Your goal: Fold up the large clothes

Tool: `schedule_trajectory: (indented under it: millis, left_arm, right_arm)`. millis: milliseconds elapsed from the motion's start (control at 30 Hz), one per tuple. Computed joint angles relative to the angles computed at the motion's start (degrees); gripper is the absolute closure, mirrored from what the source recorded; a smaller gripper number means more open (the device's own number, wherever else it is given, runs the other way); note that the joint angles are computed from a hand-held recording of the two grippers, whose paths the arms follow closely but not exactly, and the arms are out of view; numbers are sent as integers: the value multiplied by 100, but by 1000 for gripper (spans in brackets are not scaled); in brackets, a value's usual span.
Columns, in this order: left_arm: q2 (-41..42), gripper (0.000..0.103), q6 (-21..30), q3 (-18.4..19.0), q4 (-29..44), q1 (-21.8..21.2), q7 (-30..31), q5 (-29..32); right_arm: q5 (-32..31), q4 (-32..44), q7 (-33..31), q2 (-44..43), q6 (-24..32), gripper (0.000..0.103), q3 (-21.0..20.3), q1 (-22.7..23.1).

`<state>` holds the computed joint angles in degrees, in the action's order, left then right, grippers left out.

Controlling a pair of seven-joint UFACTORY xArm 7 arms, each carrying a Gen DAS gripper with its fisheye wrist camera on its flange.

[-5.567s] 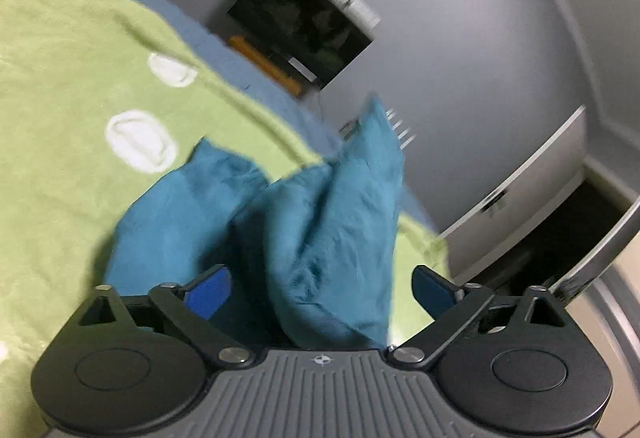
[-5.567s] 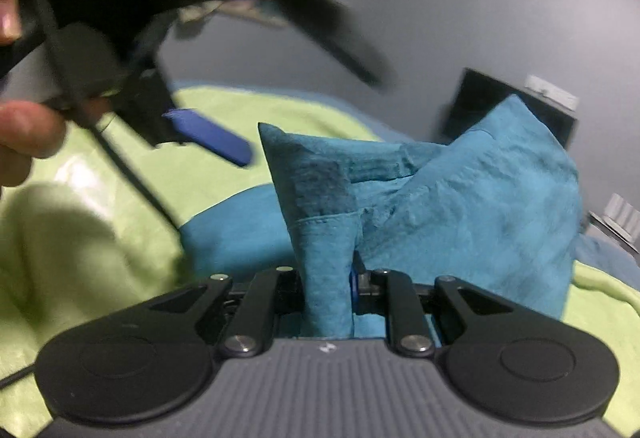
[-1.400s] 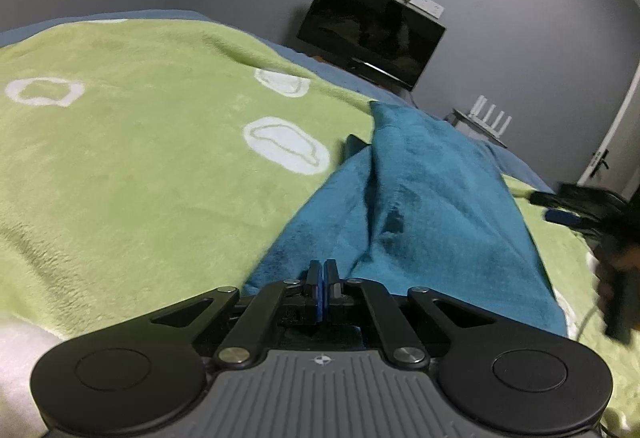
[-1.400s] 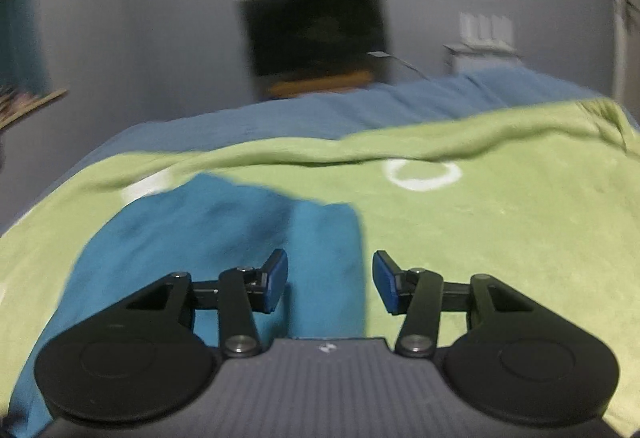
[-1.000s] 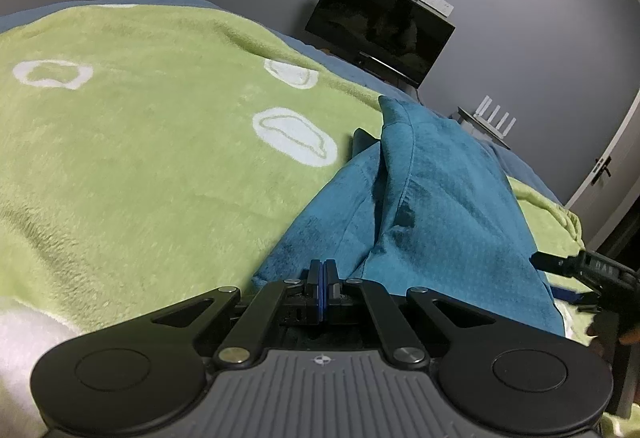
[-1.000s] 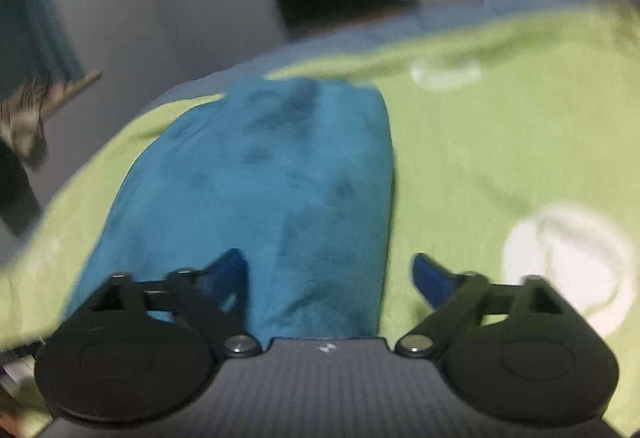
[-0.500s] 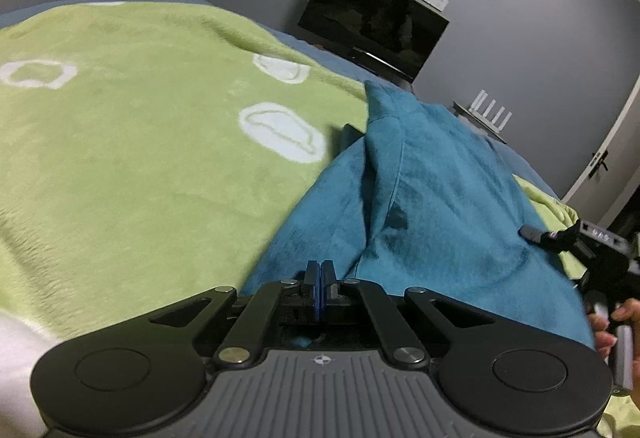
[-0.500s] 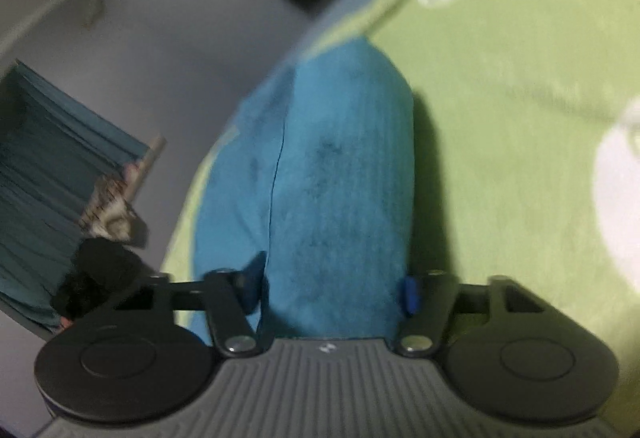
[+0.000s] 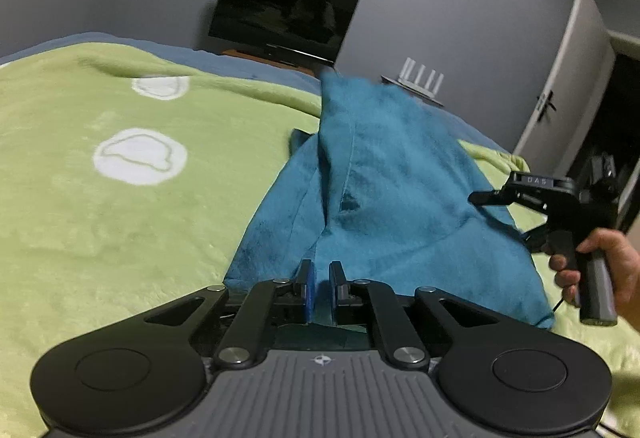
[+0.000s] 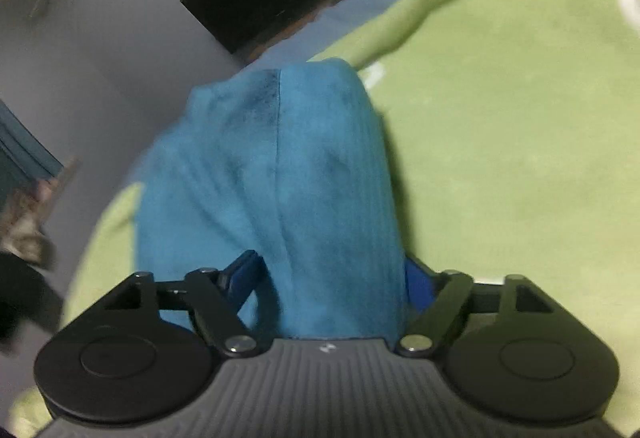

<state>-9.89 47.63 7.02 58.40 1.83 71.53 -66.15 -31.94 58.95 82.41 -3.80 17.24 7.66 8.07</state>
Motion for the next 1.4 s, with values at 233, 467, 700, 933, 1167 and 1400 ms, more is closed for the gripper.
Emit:
schedule_trajectory:
  millis: [233,467,700,933,1167,1400]
  left_arm:
    - [138,96,52,-35,72,31,-49,42]
    - [-86,96,150,16,-165,98,-83,443]
    - [-183,94,197,110,-248,102,-145,378]
    - [-693,45,496,303,-479,55,-180,535]
    - [-1272,43,898,276,-710,12,-892,1737]
    - [-1651,14,117,112,-1134,-203,-1450,2477]
  right_arm:
    - [-2469,323,1085,-426,1615,44,758,358]
    - [-2518,579,51,71,2130,59,979,1185]
    - [-2309,383,-467,-340,2506,59,958,1808]
    - [-616,-86,3,-1616,3765,58,1502,1836]
    - [75,54,332,-1601,4203,58,2023,1787]
    - [-643,297,1243,-1153,4867,42,2291,1904]
